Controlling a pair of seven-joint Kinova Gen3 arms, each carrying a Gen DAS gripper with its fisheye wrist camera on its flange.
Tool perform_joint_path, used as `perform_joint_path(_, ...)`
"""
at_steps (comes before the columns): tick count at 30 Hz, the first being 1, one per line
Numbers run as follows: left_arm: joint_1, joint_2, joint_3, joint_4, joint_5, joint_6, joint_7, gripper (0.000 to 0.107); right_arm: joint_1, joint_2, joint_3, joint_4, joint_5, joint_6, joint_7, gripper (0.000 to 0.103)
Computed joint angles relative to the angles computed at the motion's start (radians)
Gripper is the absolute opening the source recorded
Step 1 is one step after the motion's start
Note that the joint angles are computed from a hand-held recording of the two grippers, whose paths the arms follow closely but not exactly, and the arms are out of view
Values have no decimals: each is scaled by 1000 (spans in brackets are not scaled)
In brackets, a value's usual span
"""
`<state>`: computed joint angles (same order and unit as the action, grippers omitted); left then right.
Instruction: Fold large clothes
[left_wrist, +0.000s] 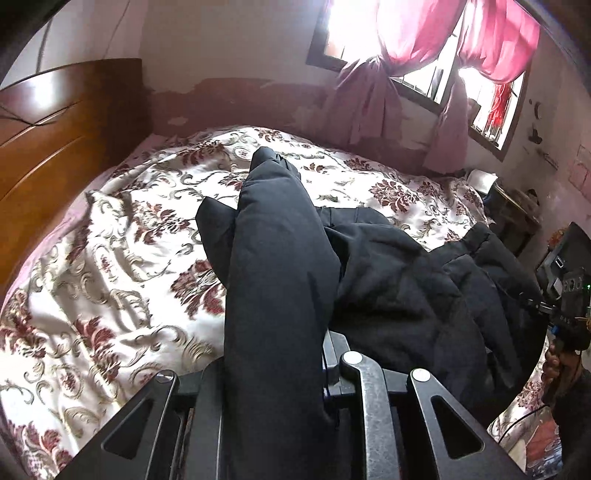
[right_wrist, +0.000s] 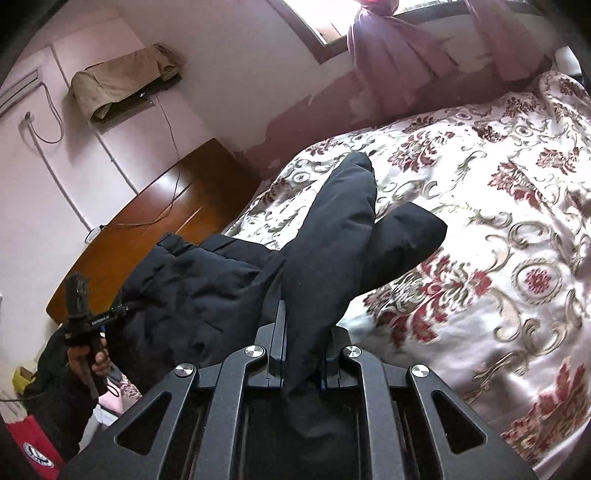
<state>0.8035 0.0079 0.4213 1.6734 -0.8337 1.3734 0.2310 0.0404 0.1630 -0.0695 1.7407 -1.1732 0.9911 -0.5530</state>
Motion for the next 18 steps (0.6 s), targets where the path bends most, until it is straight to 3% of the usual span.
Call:
perform_joint_path(3, 18, -1, 14, 36, 4, -4, 64, 18, -11, -15, -3, 41, 4, -18, 8, 11)
perform_joint_path(9, 26, -6, 16, 182, 30, -127, 212, 18, -53, -40, -3, 150, 48, -145, 47, 11)
perform_joint_path(13, 21, 4, 9, 237, 53, -186, 275, 19, -77, -30, -1, 176, 119, -213, -41, 12)
perform_joint_path(18, 31, 40, -1, 213, 93, -146, 281, 31, -100, -30, -15, 199, 196, -311, -158, 24)
